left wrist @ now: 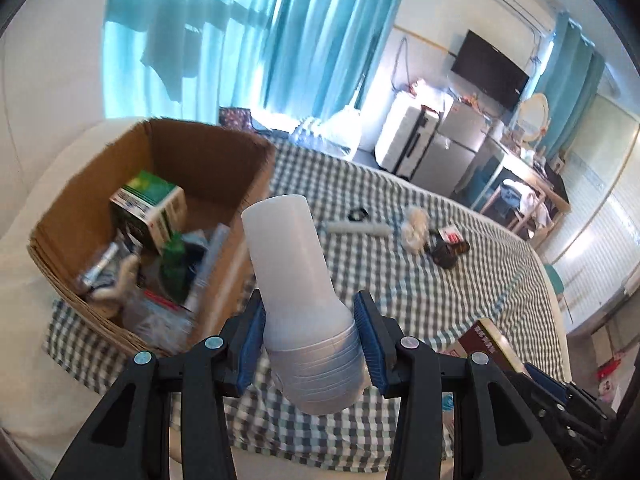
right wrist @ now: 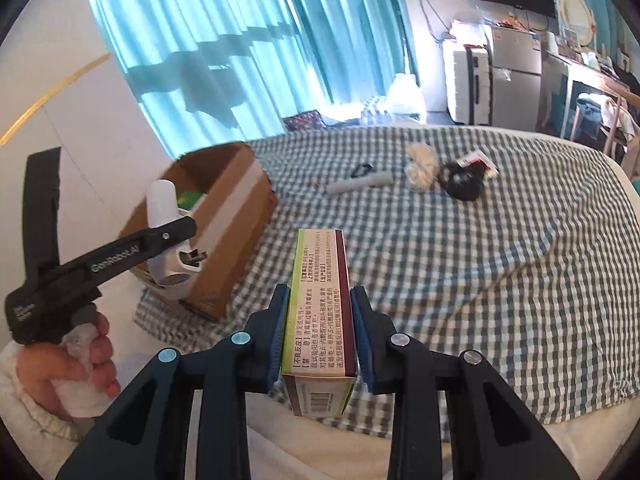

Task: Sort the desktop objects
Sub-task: 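Carry hair dryer and capsule box over the cardboard box and open both grippers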

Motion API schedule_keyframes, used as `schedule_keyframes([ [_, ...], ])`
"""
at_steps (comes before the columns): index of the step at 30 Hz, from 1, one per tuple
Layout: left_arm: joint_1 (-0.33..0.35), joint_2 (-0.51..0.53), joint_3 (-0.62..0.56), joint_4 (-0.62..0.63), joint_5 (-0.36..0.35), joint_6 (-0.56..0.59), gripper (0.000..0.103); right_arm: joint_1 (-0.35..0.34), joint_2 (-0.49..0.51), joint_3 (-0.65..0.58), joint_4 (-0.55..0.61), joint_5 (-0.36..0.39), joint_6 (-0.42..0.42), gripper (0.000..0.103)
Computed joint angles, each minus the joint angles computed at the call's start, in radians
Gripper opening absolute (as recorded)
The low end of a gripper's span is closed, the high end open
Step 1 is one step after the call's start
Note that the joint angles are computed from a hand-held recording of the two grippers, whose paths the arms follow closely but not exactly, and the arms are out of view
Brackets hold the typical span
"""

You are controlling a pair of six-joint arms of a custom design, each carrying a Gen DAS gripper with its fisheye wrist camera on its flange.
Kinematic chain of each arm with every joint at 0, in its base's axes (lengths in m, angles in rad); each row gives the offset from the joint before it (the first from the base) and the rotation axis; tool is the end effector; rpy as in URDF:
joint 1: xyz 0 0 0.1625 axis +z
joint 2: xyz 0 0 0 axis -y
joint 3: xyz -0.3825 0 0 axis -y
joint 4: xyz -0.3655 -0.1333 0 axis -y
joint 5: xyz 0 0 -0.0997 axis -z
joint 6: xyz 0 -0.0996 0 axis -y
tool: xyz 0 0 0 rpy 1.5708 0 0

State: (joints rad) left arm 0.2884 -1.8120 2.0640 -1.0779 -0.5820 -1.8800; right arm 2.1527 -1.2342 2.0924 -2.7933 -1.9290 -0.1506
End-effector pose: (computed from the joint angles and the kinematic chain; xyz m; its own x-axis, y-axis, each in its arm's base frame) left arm -0.2249 -0.2925 0.3350 -0.7890 -0.4086 -0.4589 0.1538 0.5918 -0.7913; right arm 0.3524 -0.3567 0.1953 -0.7644 -0.5228 0.3773 -0.6354 0.7102 -0.3031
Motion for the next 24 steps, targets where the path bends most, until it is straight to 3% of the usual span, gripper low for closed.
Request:
schedule_keyframes([
  [7, -0.001, -0.043, -0.133, 0.347, 0.041, -0.202, 0.045, 0.071, 0.096, -0.129, 0.019, 0.074, -0.021, 0.030],
  [11, 0.045, -0.070, -0.199, 0.500, 0.054, -0.264, 0.045, 0.100, 0.173, -0.213, 0.042, 0.124, -0.024, 0.030],
  [16, 0.143, -0.122, -0.193, 0.452, 0.056, -0.144, 0.045, 0.127, 0.278, -0.315, 0.069, 0.164, -0.035, 0.030],
  [21, 0.224, -0.182, -0.122, 0.312, 0.041, 0.014, 0.045, 0.144, 0.379, -0.408, 0.091, 0.202, -0.034, 0.030],
  [23, 0.261, -0.198, -0.106, 0.270, 0.034, 0.055, 0.049, 0.146, 0.423, -0.451, 0.105, 0.215, -0.030, 0.030],
  [24, 0.272, -0.205, -0.102, 0.264, 0.033, 0.063, 0.060, 0.146, 0.436, -0.461, 0.108, 0.225, -0.025, 0.030],
])
